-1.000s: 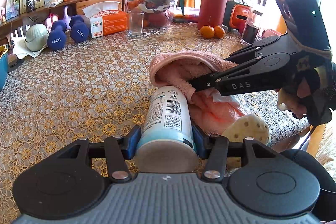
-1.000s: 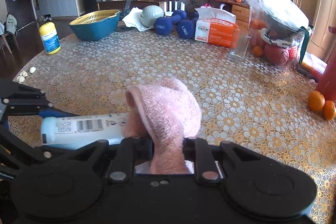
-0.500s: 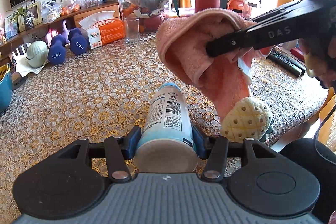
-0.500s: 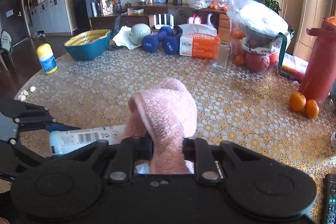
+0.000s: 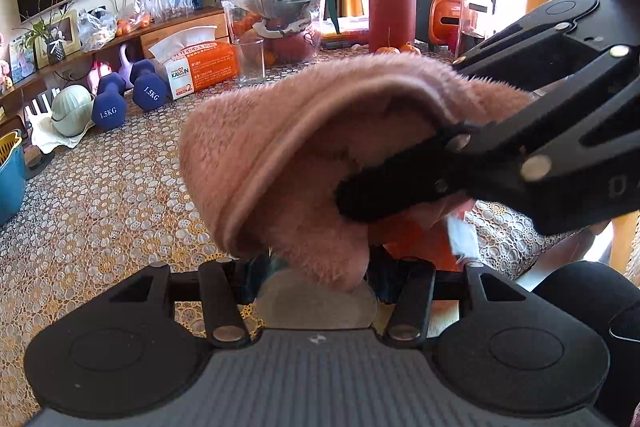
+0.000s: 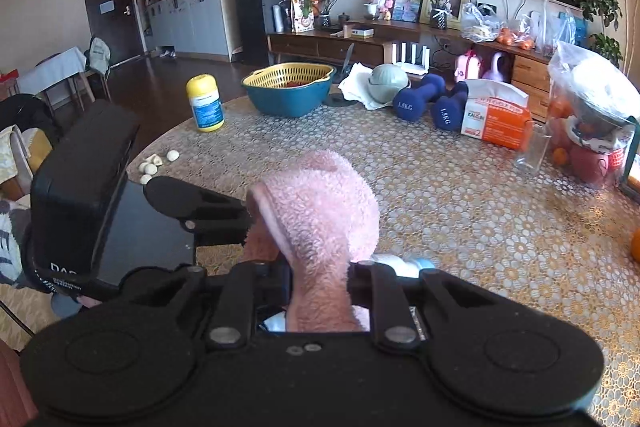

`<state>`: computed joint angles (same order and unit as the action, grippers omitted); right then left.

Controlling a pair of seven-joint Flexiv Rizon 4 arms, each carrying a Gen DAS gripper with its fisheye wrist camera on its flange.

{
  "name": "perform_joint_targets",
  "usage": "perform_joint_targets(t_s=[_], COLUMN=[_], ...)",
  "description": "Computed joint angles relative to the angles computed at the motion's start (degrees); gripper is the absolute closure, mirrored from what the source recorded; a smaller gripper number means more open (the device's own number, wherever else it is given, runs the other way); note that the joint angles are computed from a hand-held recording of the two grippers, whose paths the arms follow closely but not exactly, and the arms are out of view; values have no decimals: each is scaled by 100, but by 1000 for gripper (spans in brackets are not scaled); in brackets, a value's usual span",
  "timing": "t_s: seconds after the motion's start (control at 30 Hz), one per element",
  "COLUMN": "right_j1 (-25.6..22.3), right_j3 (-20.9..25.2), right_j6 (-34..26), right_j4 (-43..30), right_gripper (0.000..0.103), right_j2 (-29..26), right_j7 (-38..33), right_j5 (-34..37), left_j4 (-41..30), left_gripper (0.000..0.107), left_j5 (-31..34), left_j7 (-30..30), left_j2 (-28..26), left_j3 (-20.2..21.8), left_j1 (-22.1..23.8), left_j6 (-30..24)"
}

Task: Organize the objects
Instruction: 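Wipe the pink towel down the bottle side with the right gripper while the left gripper holds it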

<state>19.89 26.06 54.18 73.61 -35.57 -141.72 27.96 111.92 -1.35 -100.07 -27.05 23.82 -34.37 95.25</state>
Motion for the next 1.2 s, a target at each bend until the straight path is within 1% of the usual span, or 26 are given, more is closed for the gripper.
perform_joint_targets(t_s=[0.07,0.17,0.33,0.4,0.53,0.6,0.8,0.83,0.9,0.97,1.03,1.07,1.1,1.13,1.17,1.2], right_j1=[120,272,442,454,409,423,495,485,412,368,267,233,190,141,108,79], right_j3=[-79,-215,-481,-535,-517,-559,-855,-881,-850,-852,-766,-747,-716,-675,-654,-639], right_j6=[21,130,316,350,421,524,788,825,878,993,1063,1112,1138,1156,1195,1238], right_j4=[1,-37,-168,-211,-266,-234,-163,-126,-59,44,126,182,229,273,332,396], right_gripper=[85,85,85,85,85,85,85,85,85,85,85,85,85,85,84,84], right_j2=[-50,-170,-438,-538,-687,-722,-867,-875,-869,-826,-774,-742,-708,-679,-646,-611], right_j7=[38,204,774,1006,1248,1374,2130,2248,2414,2565,2626,2650,2664,2664,2665,2664], right_j5=[-140,-381,-891,-1075,-1329,-1464,-1983,-2054,-2129,-2216,-2238,-2259,-2271,-2271,-2278,-2288], left_j4=[10,100,257,344,518,579,685,703,745,822,903,943,982,1054,1126,1222], left_gripper=[55,55,55,55,55,55,56,56,56,56,50,48,43,41,40,40], left_j5=[-5,-24,-157,-233,-431,-510,-744,-774,-835,-878,-938,-994,-1053,-1118,-1161,-1176], left_j7=[-7,45,155,219,372,447,618,622,599,627,615,569,511,423,345,254], left_j2=[6,52,81,107,164,170,208,215,218,271,319,338,350,384,418,463], left_j3=[-38,-257,-593,-824,-1374,-1541,-1763,-1757,-1607,-1755,-1826,-1793,-1766,-1871,-2061,-2378], left_j1=[29,223,514,716,1195,1331,1481,1471,1319,1436,1481,1439,1402,1483,1652,1946], left_j6=[7,64,150,217,340,405,426,433,513,537,550,562,585,635,683,749])
